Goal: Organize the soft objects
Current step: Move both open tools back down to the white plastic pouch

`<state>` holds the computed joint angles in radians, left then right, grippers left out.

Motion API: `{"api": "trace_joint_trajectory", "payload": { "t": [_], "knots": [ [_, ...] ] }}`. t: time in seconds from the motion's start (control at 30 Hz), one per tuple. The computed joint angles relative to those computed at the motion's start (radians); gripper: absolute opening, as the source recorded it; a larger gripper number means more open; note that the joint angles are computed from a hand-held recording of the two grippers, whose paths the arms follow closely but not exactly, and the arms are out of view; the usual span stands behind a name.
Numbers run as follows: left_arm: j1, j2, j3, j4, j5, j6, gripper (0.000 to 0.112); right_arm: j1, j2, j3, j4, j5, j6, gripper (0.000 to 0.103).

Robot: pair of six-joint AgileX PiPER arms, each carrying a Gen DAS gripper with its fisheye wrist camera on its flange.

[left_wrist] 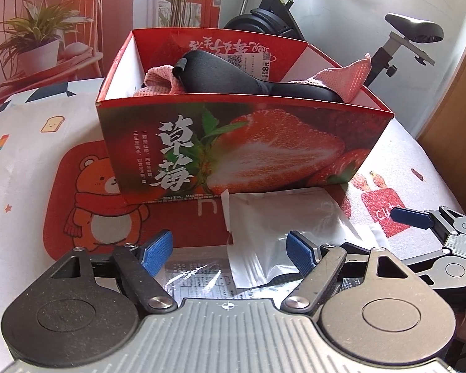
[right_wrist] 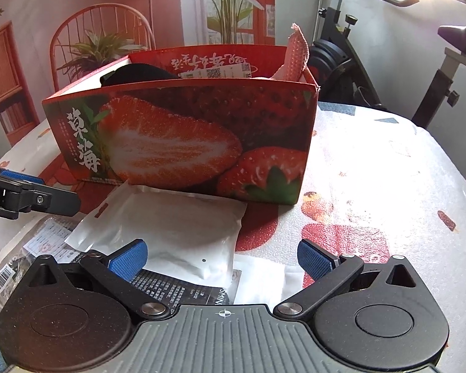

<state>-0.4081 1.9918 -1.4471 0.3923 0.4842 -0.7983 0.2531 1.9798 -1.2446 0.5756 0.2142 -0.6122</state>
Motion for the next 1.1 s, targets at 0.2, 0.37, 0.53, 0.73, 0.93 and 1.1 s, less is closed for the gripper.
{"api": "trace_joint_trajectory", "payload": {
  "t": [0.2,0.37,0.53,0.73,0.93,1.1],
  "knots": [
    [-0.003,0.016,-0.029,-0.034,0.015,0.011,0.079,-0.017,0.002,0.005,0.132,0.007,-0.122,0.102],
    [-0.007,0.028,-0.039,-0.048,0.011,0.011,0.079,-0.034,-0.005,0.037,0.366,-0.012,-0.334,0.097],
    [0.006,0.038,-0.032,-0.097,-0.021,0.028,0.078,-0.047,0.002,0.028,0.431,0.028,-0.418,0.091],
    [0.037,0.055,-0.026,-0.233,-0.059,0.141,0.071,-0.064,0.014,0.003,0.489,0.087,-0.464,0.081],
    [0.063,0.072,-0.024,-0.388,-0.085,0.286,0.071,-0.076,0.053,-0.043,0.454,0.131,-0.398,0.077],
    [0.07,0.112,-0.06,-0.466,-0.077,0.368,0.071,-0.078,0.081,-0.076,0.391,0.142,-0.327,0.076]
  ]
}}
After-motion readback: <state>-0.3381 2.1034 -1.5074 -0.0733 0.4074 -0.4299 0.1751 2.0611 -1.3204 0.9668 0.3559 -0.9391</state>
